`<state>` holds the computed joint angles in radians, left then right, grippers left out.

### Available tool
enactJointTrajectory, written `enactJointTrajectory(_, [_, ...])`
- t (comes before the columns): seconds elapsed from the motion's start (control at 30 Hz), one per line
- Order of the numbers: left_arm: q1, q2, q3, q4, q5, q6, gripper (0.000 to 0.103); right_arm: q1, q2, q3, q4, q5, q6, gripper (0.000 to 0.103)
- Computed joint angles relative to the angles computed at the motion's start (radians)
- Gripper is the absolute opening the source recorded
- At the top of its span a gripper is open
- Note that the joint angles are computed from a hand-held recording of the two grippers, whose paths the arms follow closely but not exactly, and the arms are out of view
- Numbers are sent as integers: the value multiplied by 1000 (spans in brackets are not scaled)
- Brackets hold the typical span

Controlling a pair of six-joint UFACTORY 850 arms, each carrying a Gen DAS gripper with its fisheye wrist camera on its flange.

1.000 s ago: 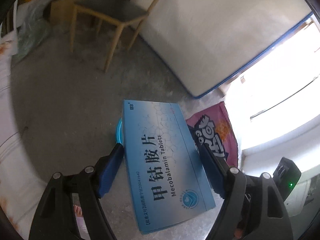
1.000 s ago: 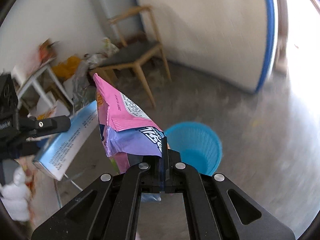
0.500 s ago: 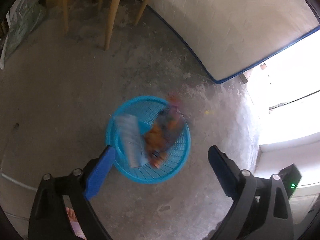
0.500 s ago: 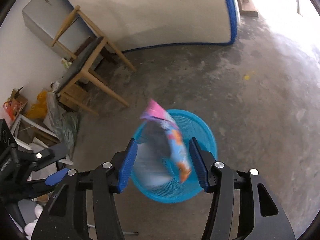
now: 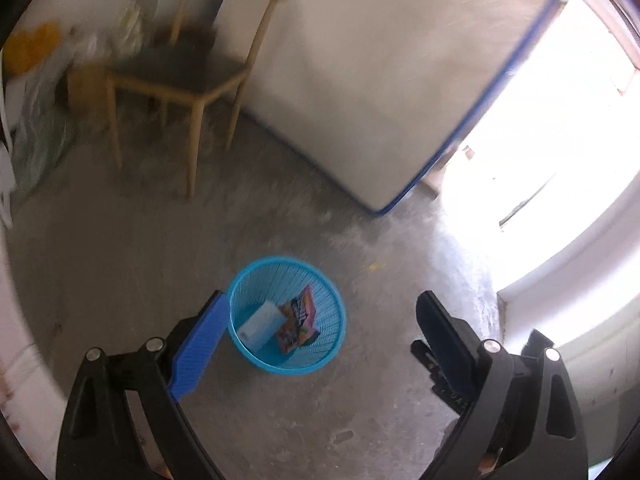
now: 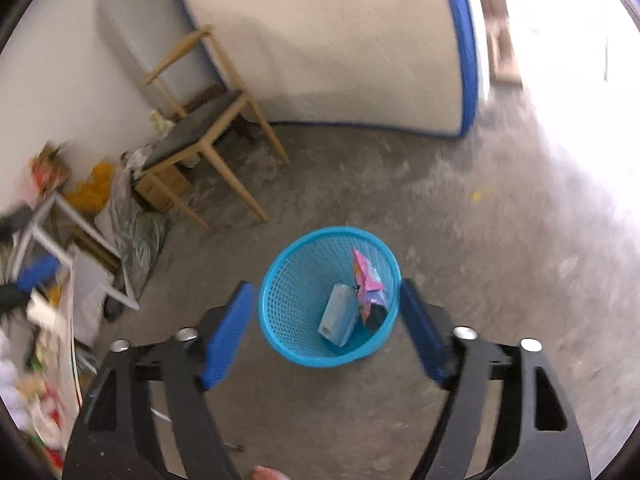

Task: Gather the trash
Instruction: 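Grasp the beige tissue with the left tool while the right tool grasps a yellow snack packet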

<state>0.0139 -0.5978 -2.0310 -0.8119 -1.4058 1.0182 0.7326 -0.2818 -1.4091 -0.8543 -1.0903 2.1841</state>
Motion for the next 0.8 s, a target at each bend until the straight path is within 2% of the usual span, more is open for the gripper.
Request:
enactJointTrajectory(0.07, [61, 57, 45, -54, -44, 77, 92, 45, -42, -82, -18, -100, -92, 94])
enactJointTrajectory(0.13, [116, 88, 75, -84, -86, 133, 92, 77, -78, -149, -43, -165, -164, 95])
enactJointTrajectory(0.2, [196, 124, 117, -110, -124, 189, 92, 99, -104, -199, -73, -180, -230, 95])
enactJointTrajectory(0.27, [271, 145, 158, -125, -142, 238, 92, 119, -127, -247, -114, -153, -297, 95])
enactJointTrajectory(0.43, [449, 180, 232, -135, -82, 331, 92, 137, -168, -334, -157, 35, -399, 95])
enactJointTrajectory(0.5, [506, 180, 242, -139, -42, 336, 92, 123, -191, -371, -121, 173, -440, 95])
enactJointTrajectory(0.6, [583, 170, 236, -158, 19, 342, 92, 110, -252, -460, -48, 313, -540, 95])
enactJointTrajectory(0.67, [616, 149, 205, -174, 63, 326, 92, 110, -310, -545, 29, 359, -639, 95])
enactJointTrajectory(0.8, [653, 74, 78, -206, 91, 254, 87, 93, -434, -728, 220, 433, -842, 95])
